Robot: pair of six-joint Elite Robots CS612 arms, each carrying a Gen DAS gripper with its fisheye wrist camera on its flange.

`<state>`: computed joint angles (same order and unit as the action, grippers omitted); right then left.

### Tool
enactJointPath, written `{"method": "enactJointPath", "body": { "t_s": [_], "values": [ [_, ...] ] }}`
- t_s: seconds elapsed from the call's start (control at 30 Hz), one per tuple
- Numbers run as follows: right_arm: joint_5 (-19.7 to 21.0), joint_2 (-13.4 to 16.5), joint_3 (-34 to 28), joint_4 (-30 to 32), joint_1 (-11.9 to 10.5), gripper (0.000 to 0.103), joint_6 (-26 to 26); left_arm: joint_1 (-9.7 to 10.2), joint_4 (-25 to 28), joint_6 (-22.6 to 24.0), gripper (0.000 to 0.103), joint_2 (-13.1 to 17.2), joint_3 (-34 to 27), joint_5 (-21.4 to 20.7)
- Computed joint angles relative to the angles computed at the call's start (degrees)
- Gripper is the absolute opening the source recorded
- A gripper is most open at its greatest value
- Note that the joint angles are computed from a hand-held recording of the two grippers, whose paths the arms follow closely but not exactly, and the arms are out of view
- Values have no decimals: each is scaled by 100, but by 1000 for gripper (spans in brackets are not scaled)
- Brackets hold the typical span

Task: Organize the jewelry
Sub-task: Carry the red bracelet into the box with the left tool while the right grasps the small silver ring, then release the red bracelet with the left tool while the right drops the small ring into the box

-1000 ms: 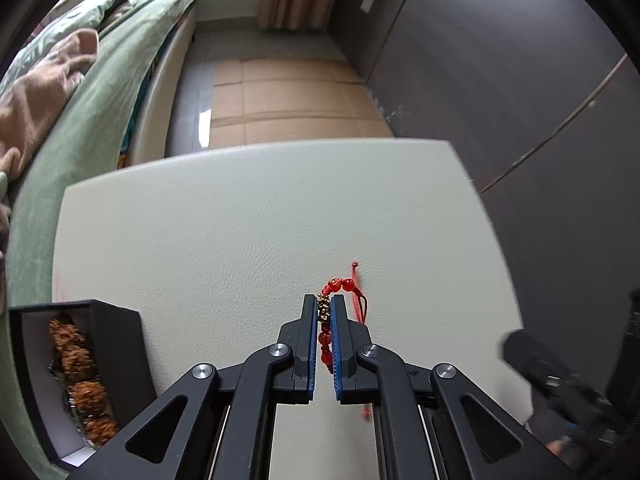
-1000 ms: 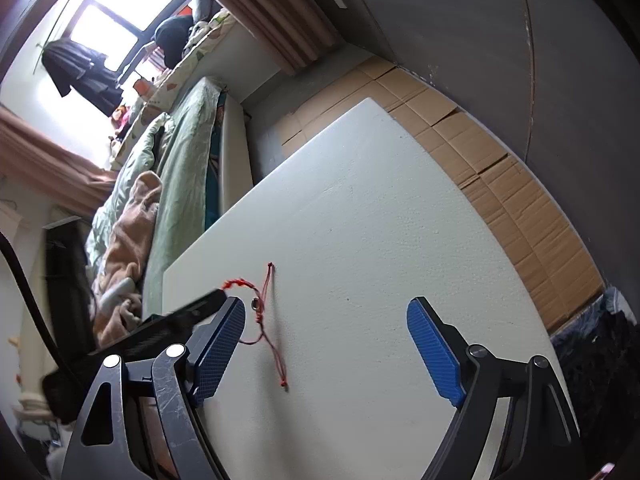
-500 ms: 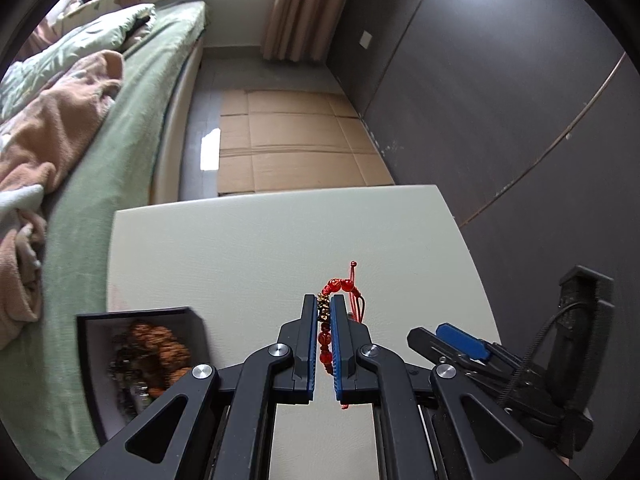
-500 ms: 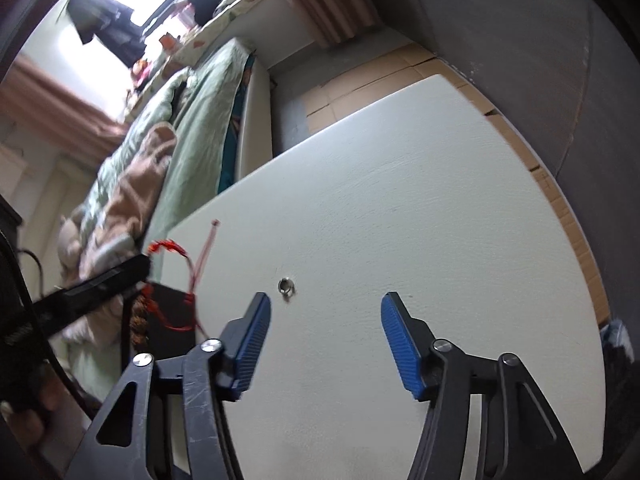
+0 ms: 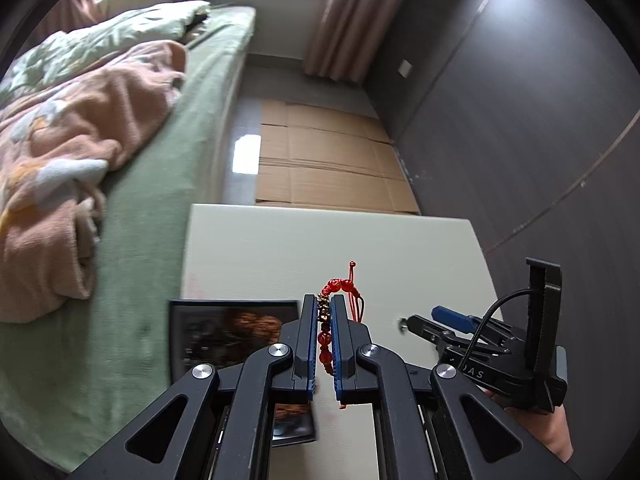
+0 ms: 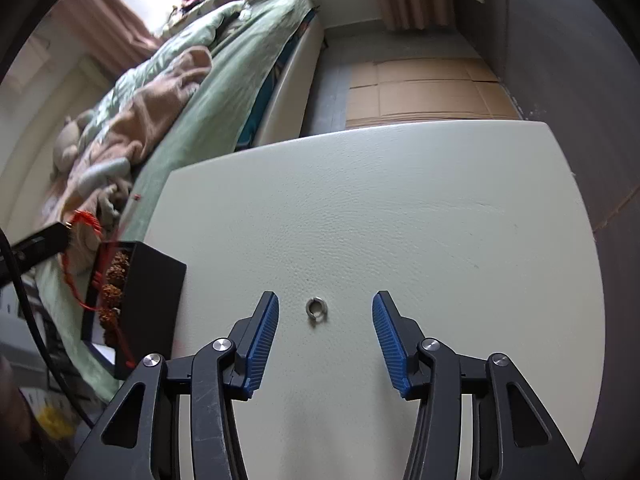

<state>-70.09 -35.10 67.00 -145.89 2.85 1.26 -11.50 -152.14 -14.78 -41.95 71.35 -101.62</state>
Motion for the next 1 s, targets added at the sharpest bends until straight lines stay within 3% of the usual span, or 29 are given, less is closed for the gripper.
{"method": "enactJointPath", "body": {
  "t_s": [0.13, 0.27, 0.47, 0.63, 0.77, 1.0],
  "values": [
    [-212, 111, -277, 399, 85, 49, -313, 77, -40, -152, 6, -18, 51, 33],
    [-272, 199, -500, 851, 119, 37, -542, 132, -4, -211, 6, -34, 113, 64],
    [-488, 194, -520, 959, 163, 36, -663, 154, -12, -324, 6, -73, 234, 186],
    [-1010, 167, -480, 895, 307, 35, -998, 145, 14, -408, 6, -57, 216, 297],
    [-1422, 152, -420, 719, 355, 15, -1047, 157, 235, -463, 7, -28, 131, 249],
    [-1124, 88, -312, 530, 282, 14, -851, 200, 447, -485, 10, -25, 115, 38]
  ]
}}
